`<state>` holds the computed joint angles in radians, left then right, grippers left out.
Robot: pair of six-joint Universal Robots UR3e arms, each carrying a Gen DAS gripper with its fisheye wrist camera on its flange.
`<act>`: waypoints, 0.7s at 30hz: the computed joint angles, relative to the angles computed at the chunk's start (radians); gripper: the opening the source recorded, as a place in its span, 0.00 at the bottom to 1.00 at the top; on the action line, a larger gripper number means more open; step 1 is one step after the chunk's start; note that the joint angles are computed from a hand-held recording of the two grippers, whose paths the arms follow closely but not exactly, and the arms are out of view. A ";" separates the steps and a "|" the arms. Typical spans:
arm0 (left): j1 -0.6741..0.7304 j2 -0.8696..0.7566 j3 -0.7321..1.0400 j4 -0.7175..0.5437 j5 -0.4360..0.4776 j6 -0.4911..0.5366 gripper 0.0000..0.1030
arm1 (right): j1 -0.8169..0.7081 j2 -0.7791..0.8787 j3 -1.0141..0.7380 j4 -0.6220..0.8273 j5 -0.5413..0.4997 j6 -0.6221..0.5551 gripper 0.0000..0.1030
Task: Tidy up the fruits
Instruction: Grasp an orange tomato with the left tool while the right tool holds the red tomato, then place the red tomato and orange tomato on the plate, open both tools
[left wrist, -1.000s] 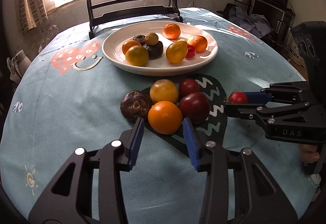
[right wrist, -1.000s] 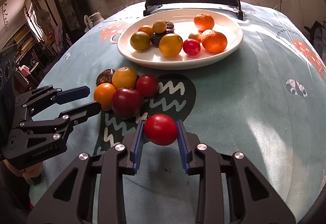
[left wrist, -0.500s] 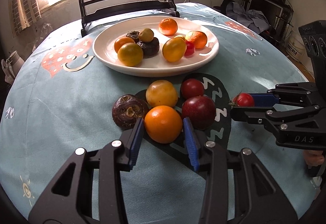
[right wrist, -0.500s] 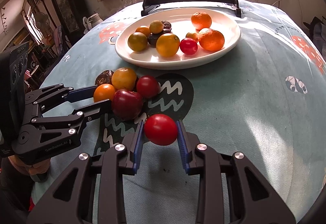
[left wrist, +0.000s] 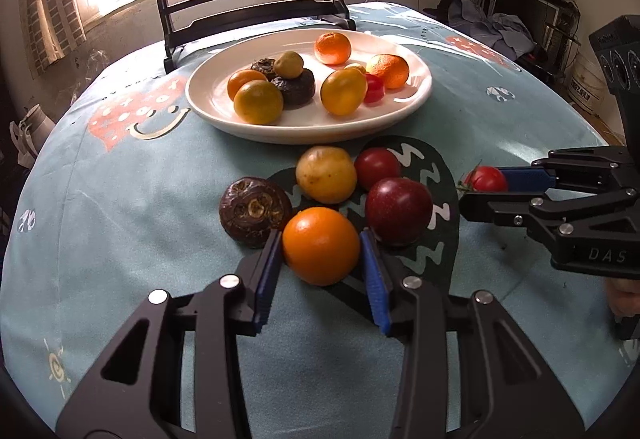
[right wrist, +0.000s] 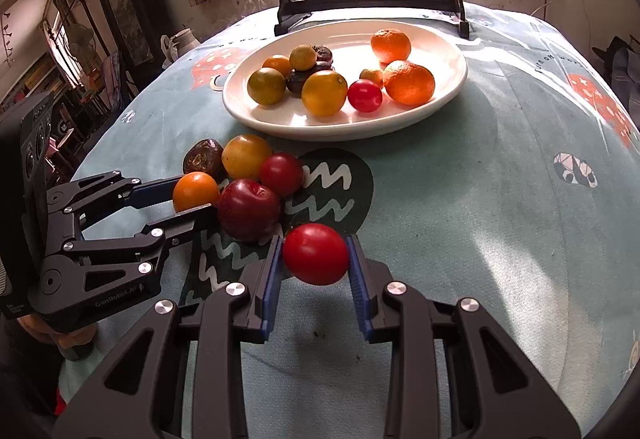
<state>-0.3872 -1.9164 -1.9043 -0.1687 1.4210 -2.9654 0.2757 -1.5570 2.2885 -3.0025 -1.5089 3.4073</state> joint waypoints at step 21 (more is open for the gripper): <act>0.046 -0.390 0.894 -0.423 -0.055 -0.148 0.39 | -0.143 0.211 -0.311 -0.131 0.017 -0.021 0.31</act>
